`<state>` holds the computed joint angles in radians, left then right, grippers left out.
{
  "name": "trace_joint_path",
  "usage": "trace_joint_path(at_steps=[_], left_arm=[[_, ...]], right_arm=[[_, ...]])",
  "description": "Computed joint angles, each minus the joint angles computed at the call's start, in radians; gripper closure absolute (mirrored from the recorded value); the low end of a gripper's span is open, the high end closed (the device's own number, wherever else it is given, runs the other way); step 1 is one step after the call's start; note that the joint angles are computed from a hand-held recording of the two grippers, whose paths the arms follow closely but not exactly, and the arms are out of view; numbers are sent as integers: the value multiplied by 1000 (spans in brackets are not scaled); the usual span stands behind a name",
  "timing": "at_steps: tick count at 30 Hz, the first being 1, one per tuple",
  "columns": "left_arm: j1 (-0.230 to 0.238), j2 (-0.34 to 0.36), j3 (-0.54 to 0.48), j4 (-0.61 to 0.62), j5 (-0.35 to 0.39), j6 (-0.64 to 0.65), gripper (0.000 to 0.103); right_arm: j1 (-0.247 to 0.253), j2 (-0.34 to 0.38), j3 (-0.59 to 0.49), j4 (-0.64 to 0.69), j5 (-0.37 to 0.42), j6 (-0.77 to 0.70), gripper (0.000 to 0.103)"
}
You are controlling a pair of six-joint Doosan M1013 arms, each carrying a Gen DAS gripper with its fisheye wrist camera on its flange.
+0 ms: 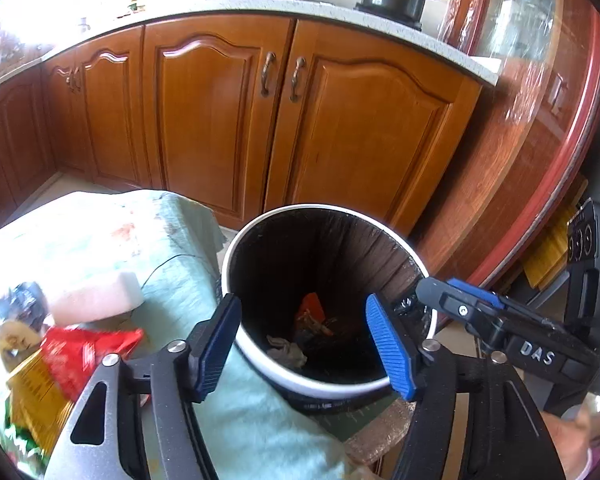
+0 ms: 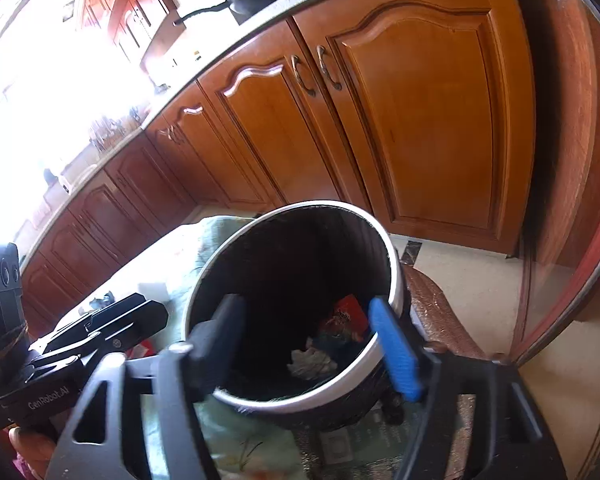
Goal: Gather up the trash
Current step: 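Carry the red wrapper over the trash bin and open the right gripper, then move the right gripper back to the white-and-red plastic bag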
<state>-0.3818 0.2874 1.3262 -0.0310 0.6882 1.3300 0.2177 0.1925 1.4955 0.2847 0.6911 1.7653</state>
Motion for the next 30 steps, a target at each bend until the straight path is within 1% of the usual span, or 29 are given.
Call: trace_joint_path(at_steps=[4,11,16,24,30], left_arm=[[2,-53,67,-9,-33,-15,33],[14,-144,172,-7,-65,-52,33],[23,-213,241,23,-90,-96,33],[44,-312,338,80,-98,-176,33],[65,-378,391,148,-73,-270,32]], right_arm=[[17,-30,35,4,-33,14,22],[53,-77,87,18,-74,44,22],[84,-108,116,29,-93,56,22],[132,-133,141,87,-85,23,22],[171,-137,146,144,-75,-33,22]])
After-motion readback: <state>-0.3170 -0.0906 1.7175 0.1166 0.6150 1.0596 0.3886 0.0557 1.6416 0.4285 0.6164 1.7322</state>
